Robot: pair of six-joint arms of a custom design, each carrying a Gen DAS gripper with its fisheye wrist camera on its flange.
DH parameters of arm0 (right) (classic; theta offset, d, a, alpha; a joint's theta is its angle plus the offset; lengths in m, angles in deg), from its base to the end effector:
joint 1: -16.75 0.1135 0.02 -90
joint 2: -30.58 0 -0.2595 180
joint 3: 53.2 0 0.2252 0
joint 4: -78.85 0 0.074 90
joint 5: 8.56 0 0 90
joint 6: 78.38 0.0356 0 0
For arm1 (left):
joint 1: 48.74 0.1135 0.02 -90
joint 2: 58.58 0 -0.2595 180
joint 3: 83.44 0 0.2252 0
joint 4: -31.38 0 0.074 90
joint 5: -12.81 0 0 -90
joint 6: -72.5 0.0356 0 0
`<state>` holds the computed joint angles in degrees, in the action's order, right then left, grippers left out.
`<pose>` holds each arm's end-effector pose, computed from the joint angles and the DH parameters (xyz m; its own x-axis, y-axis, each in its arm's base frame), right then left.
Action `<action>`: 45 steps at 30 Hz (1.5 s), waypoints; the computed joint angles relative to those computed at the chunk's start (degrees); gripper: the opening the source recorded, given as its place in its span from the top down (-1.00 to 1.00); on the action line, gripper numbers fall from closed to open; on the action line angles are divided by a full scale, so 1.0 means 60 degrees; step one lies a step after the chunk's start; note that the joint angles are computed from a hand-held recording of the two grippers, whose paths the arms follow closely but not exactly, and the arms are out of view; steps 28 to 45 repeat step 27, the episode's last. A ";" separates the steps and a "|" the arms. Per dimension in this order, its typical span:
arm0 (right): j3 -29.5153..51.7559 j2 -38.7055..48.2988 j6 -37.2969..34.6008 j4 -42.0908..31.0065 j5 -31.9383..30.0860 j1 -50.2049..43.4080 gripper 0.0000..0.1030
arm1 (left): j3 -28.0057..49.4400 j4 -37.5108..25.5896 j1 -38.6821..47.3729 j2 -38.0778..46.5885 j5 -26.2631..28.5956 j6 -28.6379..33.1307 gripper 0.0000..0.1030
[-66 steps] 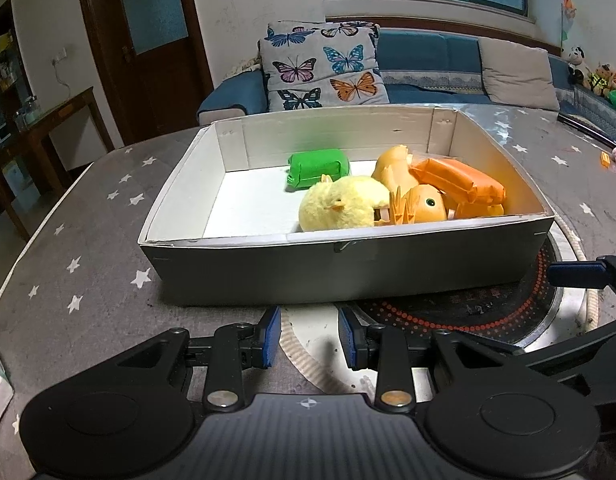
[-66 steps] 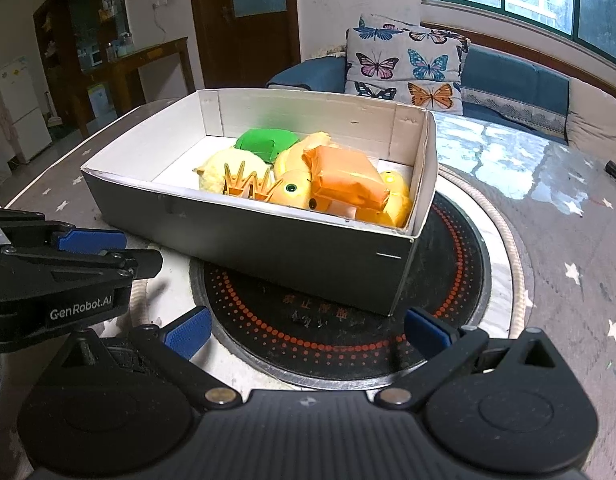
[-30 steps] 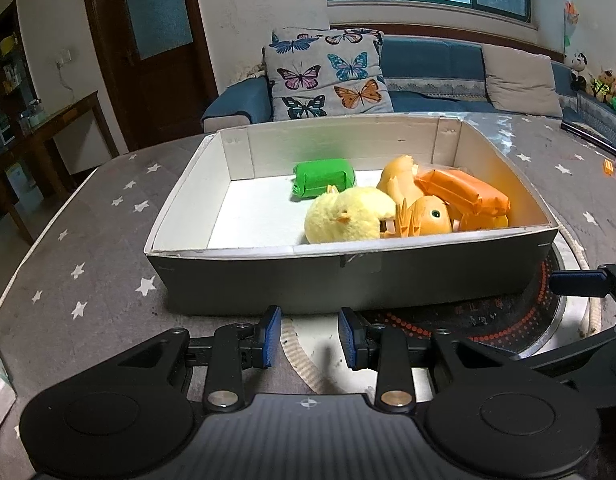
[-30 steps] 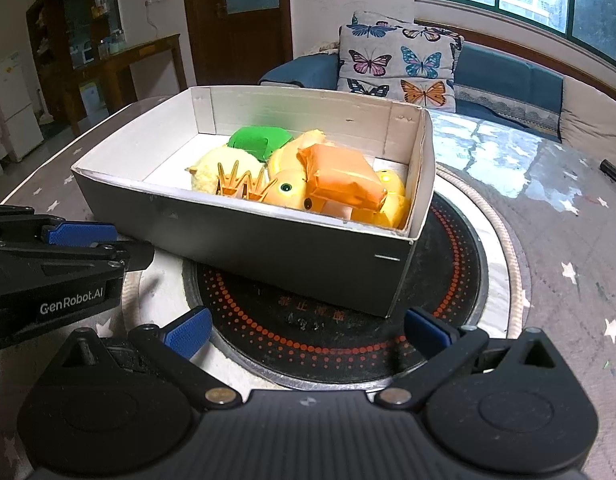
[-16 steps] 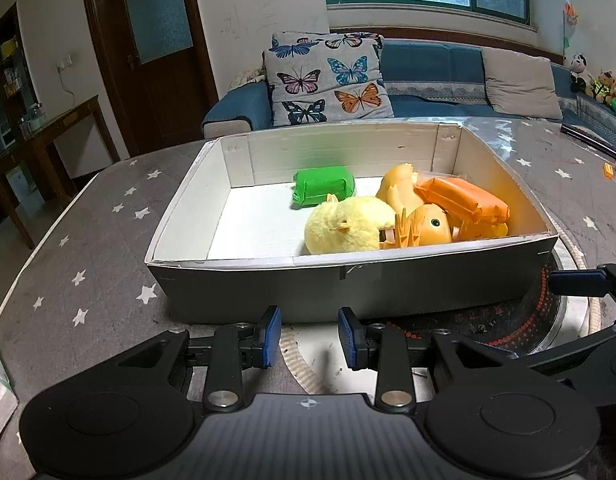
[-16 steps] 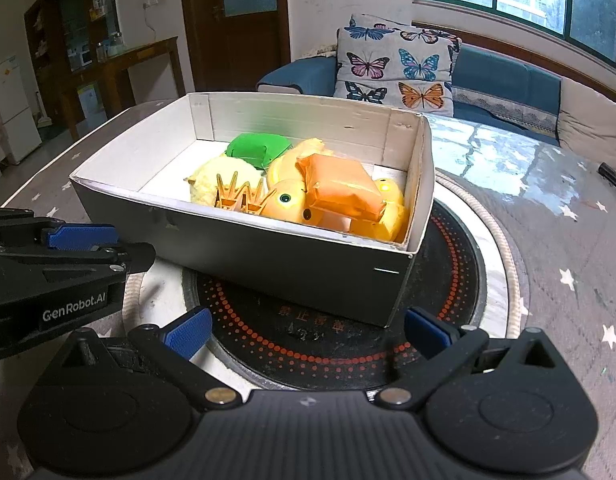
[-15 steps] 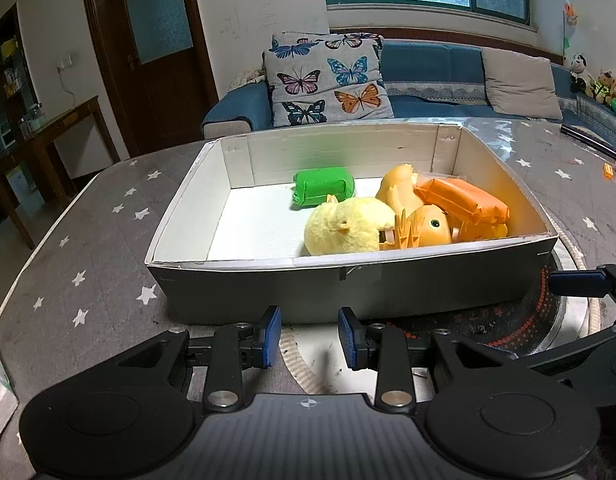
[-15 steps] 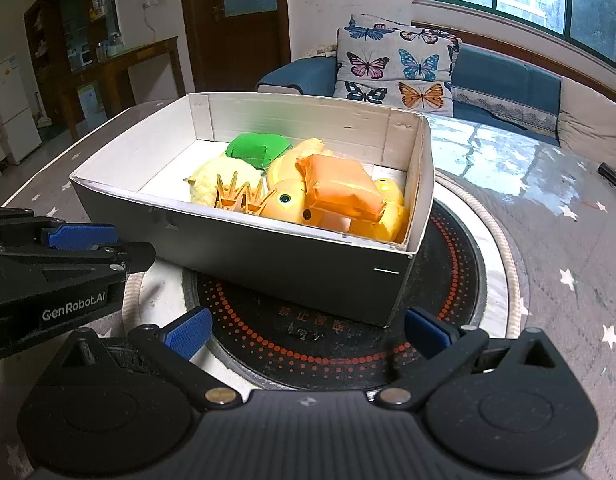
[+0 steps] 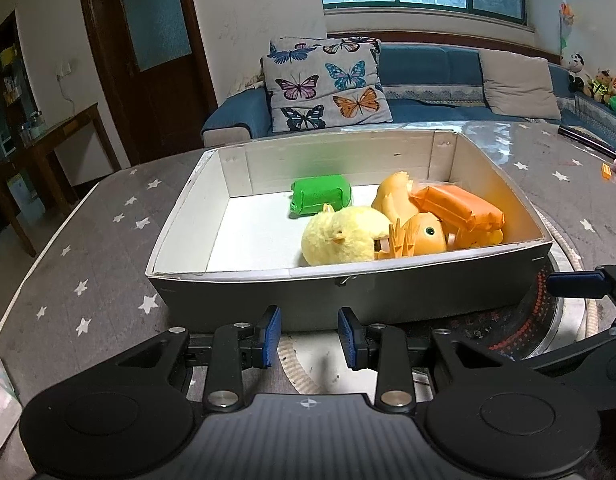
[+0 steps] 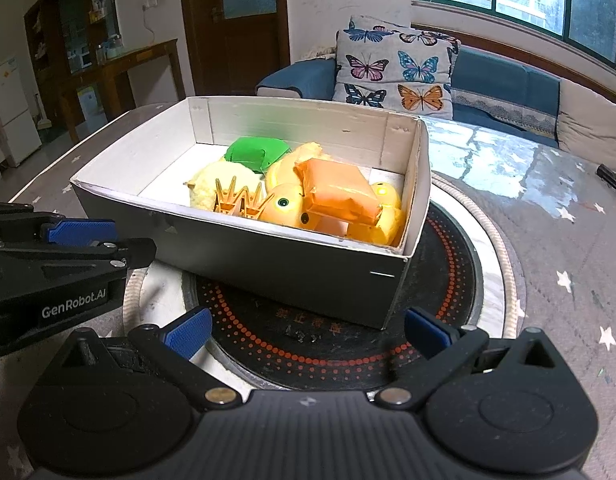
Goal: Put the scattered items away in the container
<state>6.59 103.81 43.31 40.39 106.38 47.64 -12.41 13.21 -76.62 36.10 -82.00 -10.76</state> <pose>0.2049 0.1051 0.2260 -0.7019 0.1352 -0.6994 0.1486 0.9880 0.0418 0.2922 -0.1512 0.2088 -0.5371 0.4165 -0.7335 0.4771 0.8672 0.1430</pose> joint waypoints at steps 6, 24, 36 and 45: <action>0.0103 0.0020 -0.0069 -0.0022 0.0027 0.0005 -1.00 | 0.0029 -0.0004 -0.0029 -0.0037 -0.0016 0.0054 0.34; 0.0174 -0.0027 -0.0094 -0.0114 0.0114 0.0062 -1.00 | -0.0022 0.0210 0.0050 -0.0160 0.0049 -0.0062 0.34; 0.0149 -0.0080 -0.0060 -0.0110 0.0140 0.0072 -1.00 | -0.0016 0.0219 0.0078 -0.0145 0.0063 -0.0086 0.35; 0.0149 -0.0080 -0.0060 -0.0110 0.0140 0.0072 -1.00 | -0.0016 0.0219 0.0078 -0.0145 0.0063 -0.0086 0.35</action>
